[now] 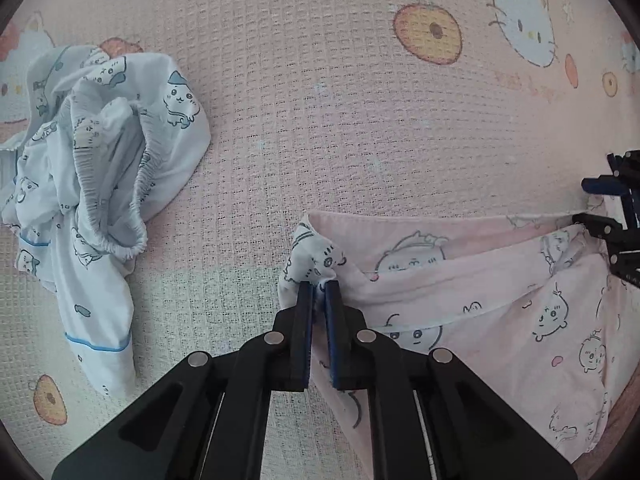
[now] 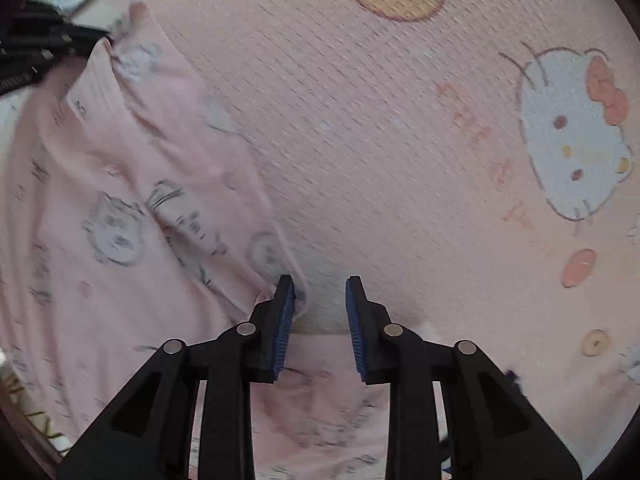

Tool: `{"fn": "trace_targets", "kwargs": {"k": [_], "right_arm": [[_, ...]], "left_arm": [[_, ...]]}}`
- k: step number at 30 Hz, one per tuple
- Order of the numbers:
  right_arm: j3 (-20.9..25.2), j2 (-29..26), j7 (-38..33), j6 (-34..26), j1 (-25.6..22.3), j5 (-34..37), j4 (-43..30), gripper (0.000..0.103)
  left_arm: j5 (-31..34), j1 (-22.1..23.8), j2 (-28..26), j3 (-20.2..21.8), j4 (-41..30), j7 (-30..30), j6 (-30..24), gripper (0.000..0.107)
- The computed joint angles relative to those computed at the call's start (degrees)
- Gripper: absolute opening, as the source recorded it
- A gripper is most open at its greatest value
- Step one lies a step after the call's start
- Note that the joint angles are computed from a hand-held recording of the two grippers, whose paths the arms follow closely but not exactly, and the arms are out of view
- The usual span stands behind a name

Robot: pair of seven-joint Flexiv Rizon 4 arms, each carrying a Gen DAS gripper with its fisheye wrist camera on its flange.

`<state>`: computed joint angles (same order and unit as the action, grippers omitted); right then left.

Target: Fold clothes

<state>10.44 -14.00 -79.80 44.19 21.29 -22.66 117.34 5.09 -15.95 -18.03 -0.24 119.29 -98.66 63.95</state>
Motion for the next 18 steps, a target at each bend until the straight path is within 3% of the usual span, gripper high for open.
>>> {"fn": "trace_targets", "kwargs": {"k": [6, 9, 12, 14, 15, 18], "right_arm": [[-3.95, 2.09, 15.23, 12.75, -1.15, -7.08, 4.08, 0.034], [-1.24, 1.71, 14.27, 19.83, -4.94, 4.03, 2.80, 0.034], [1.03, 2.18, 8.54, 16.73, -7.60, 14.77, -0.02, 0.036], [1.75, 2.57, 5.10, 13.91, -9.03, 21.23, -2.08, 0.036], [1.87, 2.76, 3.80, 12.47, -9.64, 24.00, -3.05, 0.036], [2.54, 3.44, 0.07, 8.03, -7.17, 21.85, -1.27, 0.038]], "left_arm": [[-8.65, 3.72, 2.09, -1.99, 4.58, -0.22, 10.48, 0.009], [-8.05, 3.60, 3.06, -0.11, 5.23, -1.89, 10.85, 0.009], [-12.39, 6.12, 3.52, -2.64, 6.69, 3.29, 8.78, 0.009], [-20.35, 8.70, 3.19, -7.10, 7.91, 12.16, 7.43, 0.009], [-20.32, 8.39, 2.94, -7.04, 7.66, 13.34, 6.86, 0.009], [-15.25, 5.44, 2.50, -3.61, 5.90, 12.24, 4.21, 0.009]]}}
